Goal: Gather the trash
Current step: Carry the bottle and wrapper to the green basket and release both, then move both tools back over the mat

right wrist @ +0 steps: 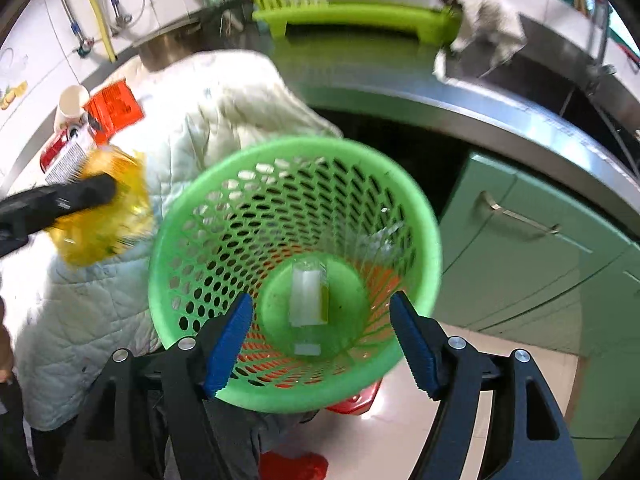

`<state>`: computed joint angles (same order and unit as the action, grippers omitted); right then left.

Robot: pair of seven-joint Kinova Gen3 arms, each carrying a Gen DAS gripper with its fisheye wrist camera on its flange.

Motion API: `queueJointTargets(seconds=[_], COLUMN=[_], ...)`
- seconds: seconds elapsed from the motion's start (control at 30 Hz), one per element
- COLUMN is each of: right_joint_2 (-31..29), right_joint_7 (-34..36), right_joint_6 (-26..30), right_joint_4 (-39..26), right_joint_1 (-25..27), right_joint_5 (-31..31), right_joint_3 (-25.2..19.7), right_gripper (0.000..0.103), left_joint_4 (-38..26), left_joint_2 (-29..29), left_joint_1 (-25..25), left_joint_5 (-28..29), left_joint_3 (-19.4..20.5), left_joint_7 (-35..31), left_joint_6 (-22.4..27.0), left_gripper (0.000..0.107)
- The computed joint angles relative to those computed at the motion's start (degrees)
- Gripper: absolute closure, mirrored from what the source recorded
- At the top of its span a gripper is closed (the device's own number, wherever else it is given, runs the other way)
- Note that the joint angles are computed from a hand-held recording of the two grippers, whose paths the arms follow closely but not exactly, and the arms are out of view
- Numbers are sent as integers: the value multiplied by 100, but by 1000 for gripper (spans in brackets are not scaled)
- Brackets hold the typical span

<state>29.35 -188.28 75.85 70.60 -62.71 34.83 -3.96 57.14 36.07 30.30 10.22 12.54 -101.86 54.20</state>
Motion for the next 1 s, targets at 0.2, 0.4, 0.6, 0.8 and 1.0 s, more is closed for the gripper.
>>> queueJointTargets(seconds=[0.2, 0.4, 0.6, 0.8, 1.0], right_joint_2=[-29, -5, -35, 68, 256], right_joint_7=[-236, -349, -412, -231, 193], right_joint_6=[450, 749, 811, 909, 909], right_joint_4=[-108, -209, -215, -501, -962], right_joint_1=[-327, -537, -588, -619, -626], right_joint_5=[355, 643, 728, 827, 880], right_joint_3=[43, 35, -20, 4, 121], right_gripper=[34, 30, 30, 30, 30], left_joint_4=[-178, -165, -35, 309, 819], left_joint_2=[190, 232, 136, -185, -652], left_joint_1=[267, 428, 409, 270, 38], left_joint_5=[-182, -316, -311, -335, -414], left_joint_3=[-48, -87, -81, -106, -187], left_joint_7=[40, 84, 132, 155, 274], left_joint_6=[98, 11, -90, -345, -734], left_gripper=[86, 66, 57, 57, 54])
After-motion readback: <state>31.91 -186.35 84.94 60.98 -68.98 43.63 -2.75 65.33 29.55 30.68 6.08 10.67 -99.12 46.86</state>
